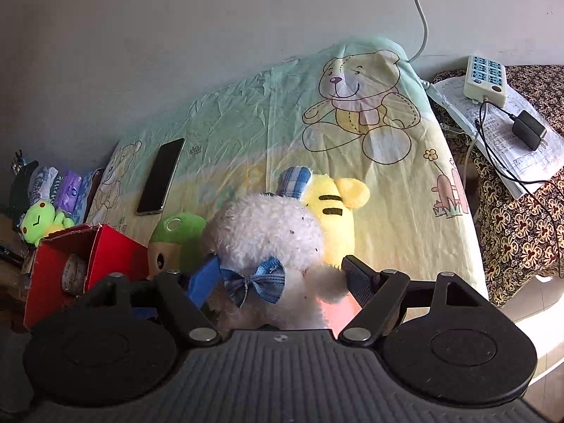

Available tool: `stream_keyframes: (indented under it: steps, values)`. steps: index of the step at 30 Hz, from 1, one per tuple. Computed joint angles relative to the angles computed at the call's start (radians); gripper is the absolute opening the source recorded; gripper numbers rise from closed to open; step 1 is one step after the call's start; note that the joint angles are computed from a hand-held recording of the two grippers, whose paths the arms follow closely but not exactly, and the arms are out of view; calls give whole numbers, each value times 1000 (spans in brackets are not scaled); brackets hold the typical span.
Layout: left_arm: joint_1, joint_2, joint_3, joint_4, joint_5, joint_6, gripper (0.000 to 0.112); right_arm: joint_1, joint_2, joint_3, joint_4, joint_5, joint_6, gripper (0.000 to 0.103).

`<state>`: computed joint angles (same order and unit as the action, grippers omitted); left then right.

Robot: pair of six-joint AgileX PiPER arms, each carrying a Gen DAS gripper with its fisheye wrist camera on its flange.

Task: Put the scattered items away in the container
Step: 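Grasp the white sheep plush with both tools and lift it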

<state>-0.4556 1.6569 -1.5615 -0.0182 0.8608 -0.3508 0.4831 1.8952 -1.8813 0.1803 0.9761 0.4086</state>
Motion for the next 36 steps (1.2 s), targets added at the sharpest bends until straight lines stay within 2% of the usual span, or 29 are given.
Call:
stream_keyframes:
  steps: [5,9,13,17,20,22,24,31,36]
  values:
    - [35,23,-16,-95,-17,58,91,-57,-1,54,184,-25,-94,71]
    - [33,53,-45,-82,-19,47,94,-78,-17,94,244,-46,-118,71]
    - [36,69,-54,-109,-21,68,94,-90,-39,123,267,-66,-129,73]
    - [30,77,-63,-92,-18,70,95,-93,-68,147,241,-103,-130,75]
    - [18,86,-78,-66,-6,62,95,-107,-62,153,277,-100,-152,76]
    - [7,88,-79,-50,-7,57,93,-121,-55,159,323,-88,-165,75]
    - [2,92,-86,-52,-3,65,88,-125,-57,171,352,-91,-177,71]
    - [-27,101,-117,1,19,54,75,-96,-93,208,317,-125,-179,57]
    - [-55,87,-124,69,35,27,68,-90,-150,266,309,-152,-175,52]
